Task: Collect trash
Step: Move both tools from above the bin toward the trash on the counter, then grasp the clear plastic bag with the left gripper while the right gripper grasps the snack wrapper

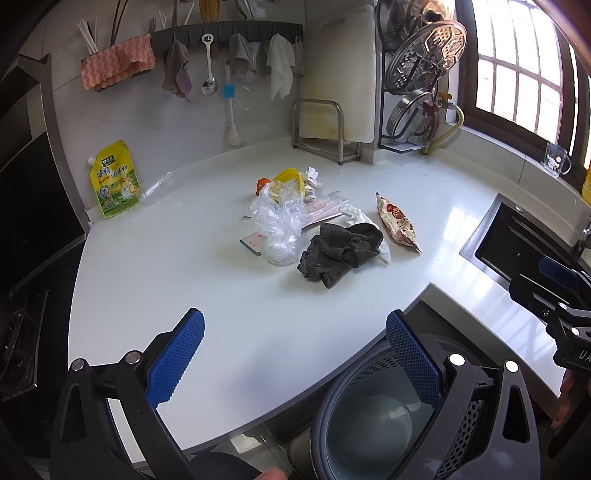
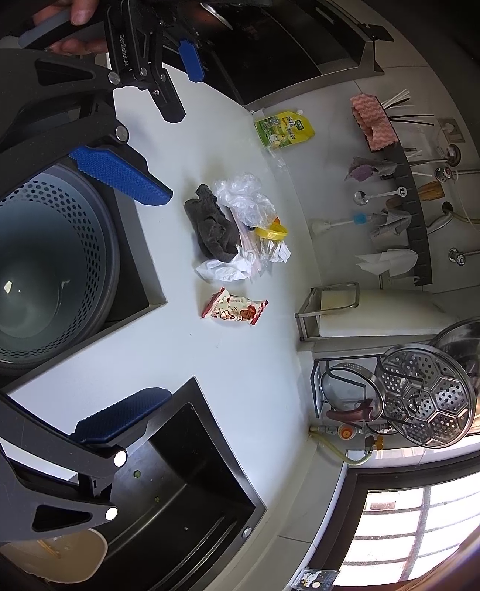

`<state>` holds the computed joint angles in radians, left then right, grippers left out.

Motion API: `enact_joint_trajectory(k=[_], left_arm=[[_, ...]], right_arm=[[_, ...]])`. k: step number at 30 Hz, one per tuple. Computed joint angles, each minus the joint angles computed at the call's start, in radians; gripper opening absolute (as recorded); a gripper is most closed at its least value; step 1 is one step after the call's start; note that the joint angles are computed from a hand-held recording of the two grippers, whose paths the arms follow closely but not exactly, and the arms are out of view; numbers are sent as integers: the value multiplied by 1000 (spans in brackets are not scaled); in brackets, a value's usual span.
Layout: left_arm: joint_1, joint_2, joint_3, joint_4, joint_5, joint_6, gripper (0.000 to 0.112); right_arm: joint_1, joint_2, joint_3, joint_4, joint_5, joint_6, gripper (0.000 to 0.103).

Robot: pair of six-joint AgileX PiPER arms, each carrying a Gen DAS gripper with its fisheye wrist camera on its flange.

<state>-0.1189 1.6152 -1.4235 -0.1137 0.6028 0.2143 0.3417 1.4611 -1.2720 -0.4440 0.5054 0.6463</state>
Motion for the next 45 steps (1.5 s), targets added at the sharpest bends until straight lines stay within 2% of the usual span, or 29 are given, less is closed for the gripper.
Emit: enact_joint_trajectory(k=[16, 23, 32, 40, 45], left_arm=[[-9, 30, -29, 8, 16, -24, 97], [6, 80, -77, -6, 34, -15, 97], [19, 157, -169, 13, 53, -25, 97], [13, 307, -359, 31, 102, -51, 97], [9, 488, -635, 75, 204, -100, 97]], right_arm=[[-25, 10, -3, 46, -6, -32, 94], [-41, 78, -73, 91, 22, -87, 94], [-72, 156, -156, 199, 7, -187, 94], [-110, 225, -228, 261, 6, -246, 94], [-131, 258, -264, 284, 9, -273, 94]])
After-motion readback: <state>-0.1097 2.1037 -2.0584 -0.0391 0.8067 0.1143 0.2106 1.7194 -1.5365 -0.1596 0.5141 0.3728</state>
